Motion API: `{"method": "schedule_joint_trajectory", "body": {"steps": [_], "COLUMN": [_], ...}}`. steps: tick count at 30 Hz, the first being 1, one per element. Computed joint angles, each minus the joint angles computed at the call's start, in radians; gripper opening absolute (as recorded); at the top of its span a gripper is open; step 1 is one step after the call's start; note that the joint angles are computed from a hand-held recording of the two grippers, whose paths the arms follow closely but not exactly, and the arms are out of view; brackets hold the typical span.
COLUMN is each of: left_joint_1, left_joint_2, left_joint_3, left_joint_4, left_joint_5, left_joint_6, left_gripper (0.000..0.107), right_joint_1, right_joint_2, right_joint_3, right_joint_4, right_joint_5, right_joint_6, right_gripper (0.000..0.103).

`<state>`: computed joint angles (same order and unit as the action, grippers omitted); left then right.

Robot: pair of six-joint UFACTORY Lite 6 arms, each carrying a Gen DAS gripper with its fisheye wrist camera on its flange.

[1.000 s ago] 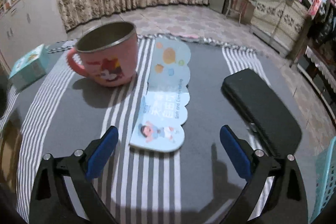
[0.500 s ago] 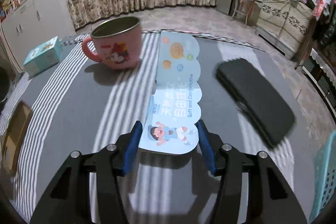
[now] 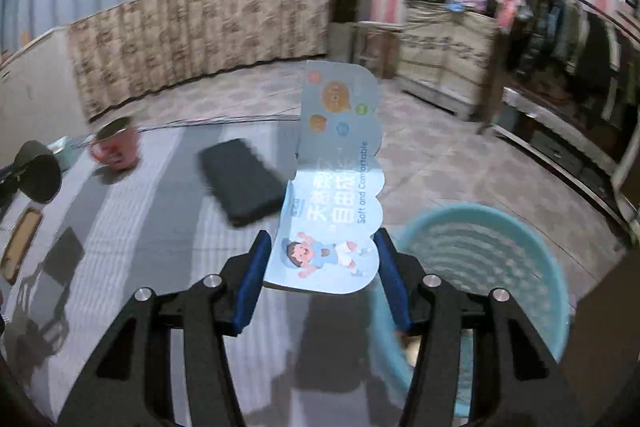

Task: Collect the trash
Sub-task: 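Carry the cylinder and booklet over the blue basket and open both tools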

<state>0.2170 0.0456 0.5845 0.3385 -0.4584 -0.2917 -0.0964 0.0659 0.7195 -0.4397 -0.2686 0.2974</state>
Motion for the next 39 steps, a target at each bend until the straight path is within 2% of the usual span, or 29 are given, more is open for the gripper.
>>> {"method": "schedule_joint_trajectory", "body": {"steps": [3,8,13,15,21,28,39], "left_joint_1": [-0.163,-0.404,-0.582,-0.635,-0.757,-0.864,-0.928], "left_joint_2": [0.023,0.102,0.227,0.279,0.445,0.632,0.843], "left_joint_3": [0.020,0.103,0.242,0.298,0.482,0.728,1.031], "left_joint_4": [-0.195,-0.522,-0.689,-0.728,-0.807,-0.956,-1.065], "left_joint_5": [0.016,0.011,0.009,0.006,0.020,0.086,0.219], "left_joint_6": [0.120,0.358,0.446,0.461,0.517,0.679,0.806], "left_gripper": [0.074,0.074,0.074,0.074,0.074,0.074,0.074], "right_joint_1": [-0.147,-0.329,-0.383,-0.424,-0.459,-0.491,-0.608], "right_joint_2": [0.020,0.129,0.221,0.245,0.305,0.349,0.398], "right_joint_3": [0.004,0.092,0.134,0.157,0.202,0.237,0.297], "right_joint_4": [-0.228,-0.479,-0.469,-0.519,-0.507,-0.534,-0.592], "right_joint_5": [-0.043,-0.126,-0.141,-0.158,-0.167,-0.171,-0.186], "right_joint_6": [0.185,0.408,0.386,0.432,0.467,0.504,0.570], "right_gripper": [0.053,0.053,0.053,0.053,0.053,0.053,0.053]}}
